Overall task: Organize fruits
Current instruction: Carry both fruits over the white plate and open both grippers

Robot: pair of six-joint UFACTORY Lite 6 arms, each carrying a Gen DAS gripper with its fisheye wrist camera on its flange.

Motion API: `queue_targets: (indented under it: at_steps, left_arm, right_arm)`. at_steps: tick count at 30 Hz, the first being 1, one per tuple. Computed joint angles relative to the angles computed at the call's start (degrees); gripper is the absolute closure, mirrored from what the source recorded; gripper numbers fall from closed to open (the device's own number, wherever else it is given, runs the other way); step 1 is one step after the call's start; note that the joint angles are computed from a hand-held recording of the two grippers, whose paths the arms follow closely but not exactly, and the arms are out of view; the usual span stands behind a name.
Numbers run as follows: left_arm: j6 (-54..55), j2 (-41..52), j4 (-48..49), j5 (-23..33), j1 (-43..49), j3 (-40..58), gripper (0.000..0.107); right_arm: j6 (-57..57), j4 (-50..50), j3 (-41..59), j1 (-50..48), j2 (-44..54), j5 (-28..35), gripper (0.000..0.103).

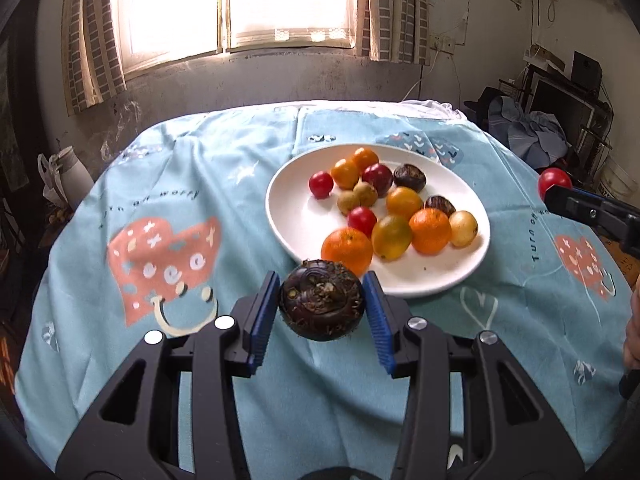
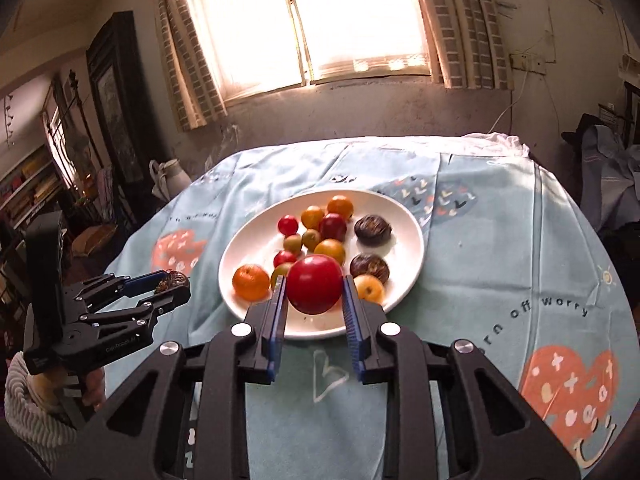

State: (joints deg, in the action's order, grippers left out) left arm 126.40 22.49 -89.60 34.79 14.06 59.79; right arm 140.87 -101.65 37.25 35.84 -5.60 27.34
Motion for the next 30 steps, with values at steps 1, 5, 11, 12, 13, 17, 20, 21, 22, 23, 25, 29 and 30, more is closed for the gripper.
queue_targets:
  at_steps: [1,5,11,12,13,17,20,21,22,23,25,29,30]
  left_arm:
    - [-1.9,0.4,-0.1,-0.8,-1.6,2.1,0.063]
    - [-9.7,5.8,0.7,-4.9,-7.1,11.9,0.063]
    - [-20.5,18.5,5.0,-9.7,-11.5,26.5,0.063]
    - [-22.9,20.8,6.9,-10.4,-12.2,29.2,0.063]
    - [-25.5,23.1,9.1,-10.9,-12.7,31.7,0.063]
    - [-34.8,30.3,16.6,-10.2,-13.8,40.2,0.062]
    - [-35.4,31.7,16.6,-10.2,-13.7,41.3,0.045]
    - [-32.7,30.8,14.2,-10.6,-13.6,39.9,0.044]
    - [-30.6,29.7,12.4,-10.9,-13.4,38.4,0.041]
    - [-29.0,28.2,10.7,-10.9,-13.1,36.7,0.039]
    - [-24.5,24.4,6.0,-10.0,-11.8,32.1,0.032]
    - [-10.6,12.5,-6.8,-8.2,-8.4,17.4,0.02]
    - [-6.1,8.9,-11.1,-7.5,-7.3,12.7,0.017]
  right_arm:
    - [-0.8,-0.2,0.9,-2.1,-0.2,-1.2,0.076]
    - [4.6,-8.8,6.0,-10.3,5.1,-6.5,0.076]
    - [19.3,-25.8,17.0,-15.8,22.1,-11.1,0.076]
    - [20.0,-26.7,19.1,-16.5,24.9,-11.8,0.076]
    - [20.1,-27.0,21.1,-17.2,27.5,-12.2,0.076]
    - [23.7,-31.8,27.1,-20.1,34.7,-14.2,0.074]
    - [20.2,-29.5,29.6,-20.6,36.7,-15.9,0.073]
    - [22.2,-31.6,29.0,-20.4,36.1,-15.7,0.073]
    - [22.0,-31.3,28.4,-20.2,35.0,-15.7,0.073]
    - [22.2,-31.3,27.3,-19.9,33.3,-15.8,0.073]
    - [27.1,-35.4,23.1,-18.9,27.7,-15.0,0.073]
    - [19.9,-24.4,12.1,-12.1,13.4,-8.1,0.034]
    - [17.0,-20.3,9.3,-9.1,10.0,-4.9,0.034]
